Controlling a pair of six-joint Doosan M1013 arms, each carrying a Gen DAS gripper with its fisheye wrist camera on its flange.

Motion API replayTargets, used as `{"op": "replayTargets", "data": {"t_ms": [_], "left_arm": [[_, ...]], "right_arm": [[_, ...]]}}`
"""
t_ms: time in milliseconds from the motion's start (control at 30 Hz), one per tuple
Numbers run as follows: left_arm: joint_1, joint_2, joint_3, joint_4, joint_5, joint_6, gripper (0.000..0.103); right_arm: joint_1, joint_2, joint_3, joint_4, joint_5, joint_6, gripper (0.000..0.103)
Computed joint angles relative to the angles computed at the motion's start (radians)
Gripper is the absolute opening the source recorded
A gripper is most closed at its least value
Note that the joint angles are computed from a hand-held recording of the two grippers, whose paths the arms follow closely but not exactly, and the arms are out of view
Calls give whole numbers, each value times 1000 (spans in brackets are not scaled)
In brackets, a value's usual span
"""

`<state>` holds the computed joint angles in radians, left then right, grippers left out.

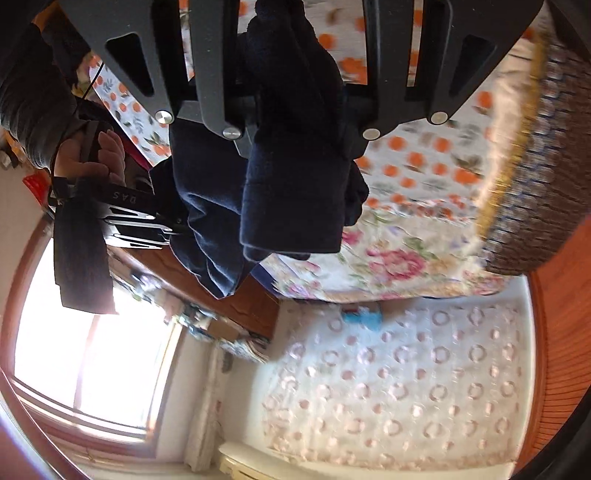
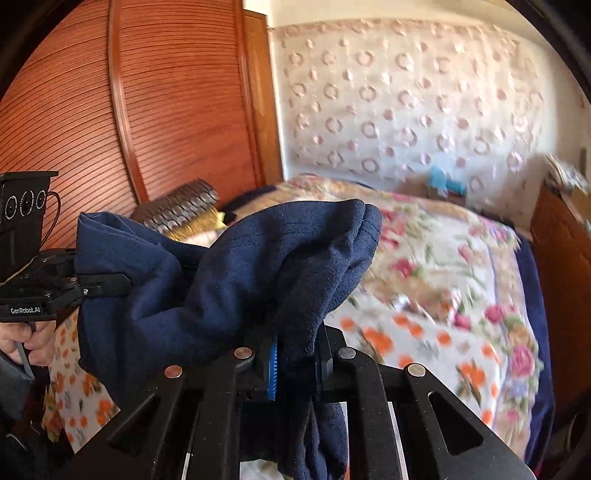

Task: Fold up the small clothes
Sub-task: 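Grasp the folded navy shirt with both grippers and lift it off the sheet, then carry the shirt with both grippers onto the stack of folded clothes and release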

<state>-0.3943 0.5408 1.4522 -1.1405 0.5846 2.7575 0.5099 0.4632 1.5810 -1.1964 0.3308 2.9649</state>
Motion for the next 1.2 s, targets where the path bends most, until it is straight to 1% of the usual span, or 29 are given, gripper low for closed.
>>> {"op": "replayTargets", "data": {"t_ms": [133, 300, 367, 433, 633, 700, 767, 833, 933, 1033, 1100, 1133, 1167, 1200], "left_arm": [[43, -3, -10, -20, -28, 11, 29], [86, 1, -28, -55, -64, 34, 29], [100, 6, -36, -70, -78, 43, 29], [114, 12, -45, -84, -86, 49, 29], [146, 40, -72, -122, -128, 46, 29], [153, 49, -78, -123, -149, 30, 29], [161, 59, -84, -136, -171, 19, 29], [171, 61, -78, -169, -183, 35, 29], [182, 72, -78, -226, -212, 60, 29], [192, 89, -87, -224, -232, 28, 29], [195, 107, -99, -130, -256, -86, 29], [201, 115, -102, -109, -256, -121, 29], [205, 122, -104, -91, -259, -152, 29], [208, 128, -103, -76, -264, -178, 29]], "right_arm": [[-3, 58, -104, 78, -25, -141, 14], [-23, 148, -253, 259, -51, -408, 14], [-23, 178, -310, 328, -46, -507, 14], [-26, 200, -346, 390, -57, -590, 14], [-33, 292, -507, 611, -18, -877, 14], [-33, 335, -584, 686, 10, -979, 14], [-36, 361, -625, 729, 16, -1029, 14], [-41, 392, -673, 811, 22, -1105, 14], [-46, 441, -759, 909, 63, -1208, 14], [-57, 516, -898, 1043, 143, -1337, 14], [-62, 588, -1032, 1098, 223, -1399, 14], [-63, 625, -1101, 1114, 267, -1422, 14], [-62, 672, -1187, 1108, 318, -1426, 14], [-58, 719, -1275, 1077, 362, -1401, 15]]}}
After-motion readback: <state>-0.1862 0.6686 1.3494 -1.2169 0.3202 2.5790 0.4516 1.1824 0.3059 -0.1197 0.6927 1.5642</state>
